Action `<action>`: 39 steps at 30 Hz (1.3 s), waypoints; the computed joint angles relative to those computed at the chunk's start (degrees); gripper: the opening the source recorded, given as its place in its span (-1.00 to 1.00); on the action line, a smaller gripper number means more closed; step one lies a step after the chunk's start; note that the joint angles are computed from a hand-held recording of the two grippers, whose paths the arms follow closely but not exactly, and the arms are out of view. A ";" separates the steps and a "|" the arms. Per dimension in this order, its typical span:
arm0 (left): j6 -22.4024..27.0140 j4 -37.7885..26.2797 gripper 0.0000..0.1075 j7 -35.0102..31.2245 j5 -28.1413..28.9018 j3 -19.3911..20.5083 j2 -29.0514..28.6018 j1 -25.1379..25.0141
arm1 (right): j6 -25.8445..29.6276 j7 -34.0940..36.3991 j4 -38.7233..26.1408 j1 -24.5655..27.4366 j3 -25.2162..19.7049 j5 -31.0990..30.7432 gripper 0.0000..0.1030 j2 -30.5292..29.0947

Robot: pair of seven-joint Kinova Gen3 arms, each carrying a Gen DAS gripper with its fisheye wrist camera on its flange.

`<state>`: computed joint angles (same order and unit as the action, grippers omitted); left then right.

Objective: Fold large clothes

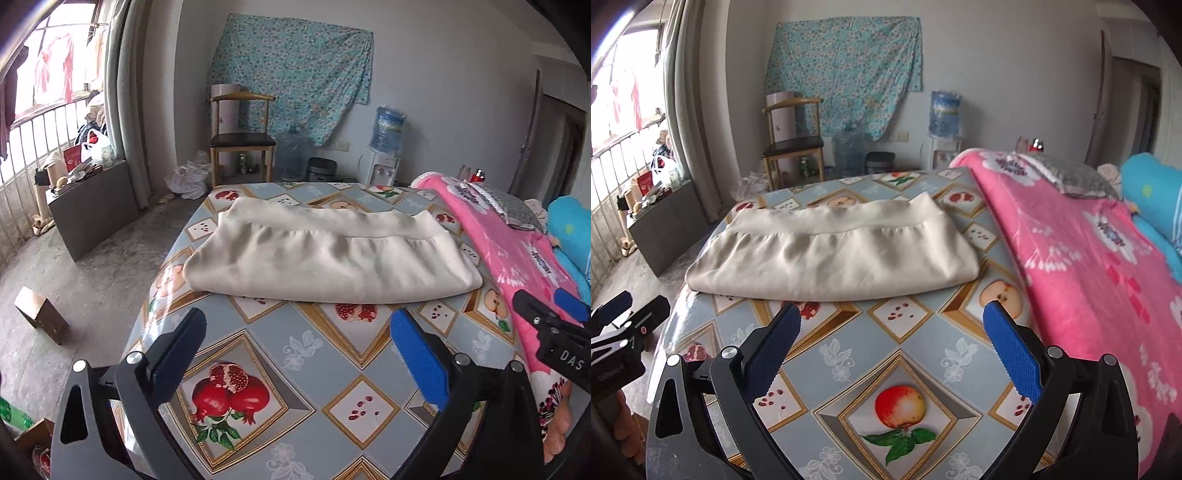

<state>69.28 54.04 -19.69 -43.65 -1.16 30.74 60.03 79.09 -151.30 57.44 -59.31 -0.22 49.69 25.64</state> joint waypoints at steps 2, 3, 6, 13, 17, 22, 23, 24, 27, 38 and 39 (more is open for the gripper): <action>0.91 -0.16 0.82 0.67 -0.74 0.78 0.14 -0.19 | -0.22 -0.36 0.06 -0.24 0.06 0.31 0.86 -0.13; 2.00 -1.12 0.82 0.47 -0.40 -0.41 0.68 0.60 | -0.33 -0.60 0.07 -0.26 0.03 0.30 0.86 -0.19; 4.35 -2.52 0.82 0.14 -0.87 -0.75 1.40 1.14 | -0.07 -1.34 0.06 -0.68 0.22 0.92 0.86 -0.07; 5.21 -4.24 0.82 -6.31 2.99 0.48 2.44 -1.42 | 3.40 -0.59 -1.28 -3.17 1.41 4.46 0.86 1.64; 4.47 -3.15 0.82 -4.94 4.71 -0.07 2.05 -1.85 | 3.73 -0.36 -1.75 -2.99 1.29 3.98 0.86 2.10; 4.94 -2.35 0.82 -2.06 4.28 -0.60 1.80 -1.59 | 2.81 -0.01 -2.10 -1.66 0.81 1.29 0.86 2.23; 5.48 -2.77 0.82 -2.16 4.56 -0.44 2.00 -1.85 | 2.75 0.07 -2.28 -1.51 0.85 0.89 0.86 2.37; 6.71 -3.81 0.82 -2.50 5.21 -0.24 2.51 -2.27 | 2.76 0.02 -2.51 -1.40 0.94 0.54 0.86 2.55; 6.56 -3.41 0.82 -2.32 6.38 -0.02 2.22 -3.08 | 2.56 0.42 -2.99 -0.73 1.00 -0.89 0.86 2.72; 2.65 -0.03 0.82 -2.19 6.20 0.71 0.24 -3.82 | 2.42 2.54 -4.20 -0.24 1.67 -2.39 0.86 3.42; 2.81 -0.15 0.82 -2.28 6.16 0.75 0.40 -3.81 | 2.59 2.50 -4.40 -0.21 1.79 -2.53 0.86 3.58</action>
<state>72.09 53.89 -21.96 -37.49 -0.40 31.14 56.22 81.67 -148.79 53.04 -59.52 1.58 47.16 29.22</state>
